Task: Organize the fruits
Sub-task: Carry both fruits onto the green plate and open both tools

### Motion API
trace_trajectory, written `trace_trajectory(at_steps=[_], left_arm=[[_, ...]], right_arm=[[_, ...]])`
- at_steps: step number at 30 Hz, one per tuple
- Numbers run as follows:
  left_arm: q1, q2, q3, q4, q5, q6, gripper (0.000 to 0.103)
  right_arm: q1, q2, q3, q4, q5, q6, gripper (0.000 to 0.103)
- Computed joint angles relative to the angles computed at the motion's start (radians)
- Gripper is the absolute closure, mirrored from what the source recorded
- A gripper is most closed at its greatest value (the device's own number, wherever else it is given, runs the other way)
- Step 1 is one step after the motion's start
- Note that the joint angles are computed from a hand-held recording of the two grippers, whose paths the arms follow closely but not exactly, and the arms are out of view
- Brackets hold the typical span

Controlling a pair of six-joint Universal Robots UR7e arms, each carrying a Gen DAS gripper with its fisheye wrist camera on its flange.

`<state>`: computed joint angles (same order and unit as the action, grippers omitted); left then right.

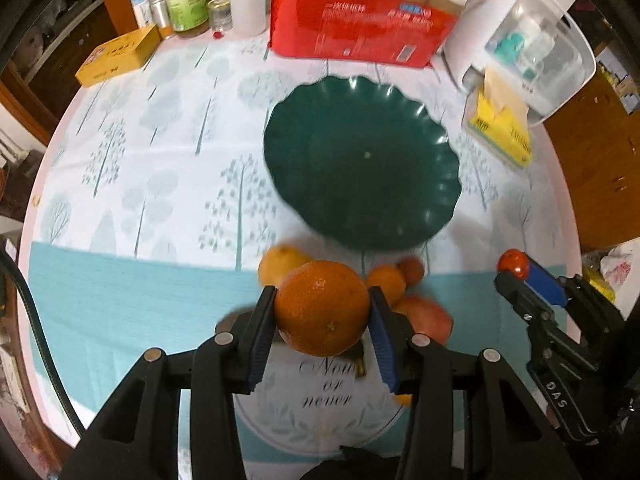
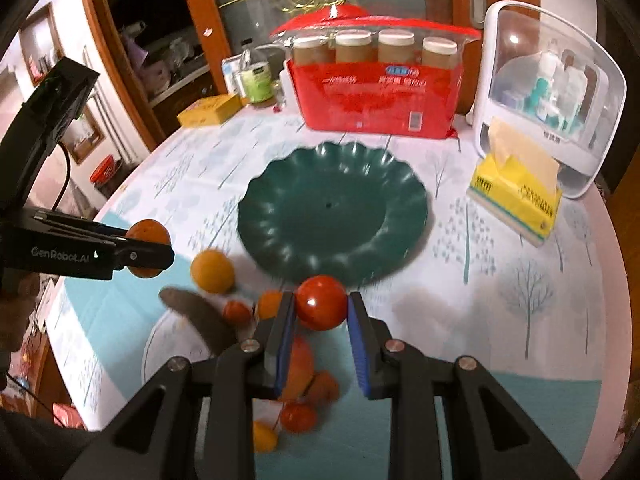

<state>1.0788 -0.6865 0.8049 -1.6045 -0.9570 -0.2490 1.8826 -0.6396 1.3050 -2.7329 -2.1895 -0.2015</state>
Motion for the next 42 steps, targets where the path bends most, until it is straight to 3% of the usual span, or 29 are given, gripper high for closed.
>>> trace_trajectory(at_steps=[10,15,23,28,34,42], left_arm=[[0.039,0.116,-0.107,-0.125,-0.073,0.105,0.06],[0.061,0.169,-0.16,-0.115,-0.102,0.123,0.06],[0.067,0.215,-0.214,-0.068,-0.079,0.115,0.058],[0.059,0.182,-0.162,-0.121,-0.081,0.113,0.047],[0.034,0.106,-0.057,-0.177,-0.046,0.096,0.047],[-0.015,-0.067,0.185,-0.285,-0.003,0.078,0.047]], right_arm=[[-0.042,0.086,-0.14,0.031,0.033,0.063,0.077],[-0.072,0.116,-0.185,0.086,0.065,0.121,0.077],[-0.097,0.138,-0.21,0.126,0.106,0.165,0.076],[-0.1,0.131,-0.211,0.137,0.108,0.182,0.062],[-0.083,0.079,-0.147,0.05,0.102,0.17,0.055],[-0.046,-0.026,0.009,-0.049,0.085,0.204,0.053]])
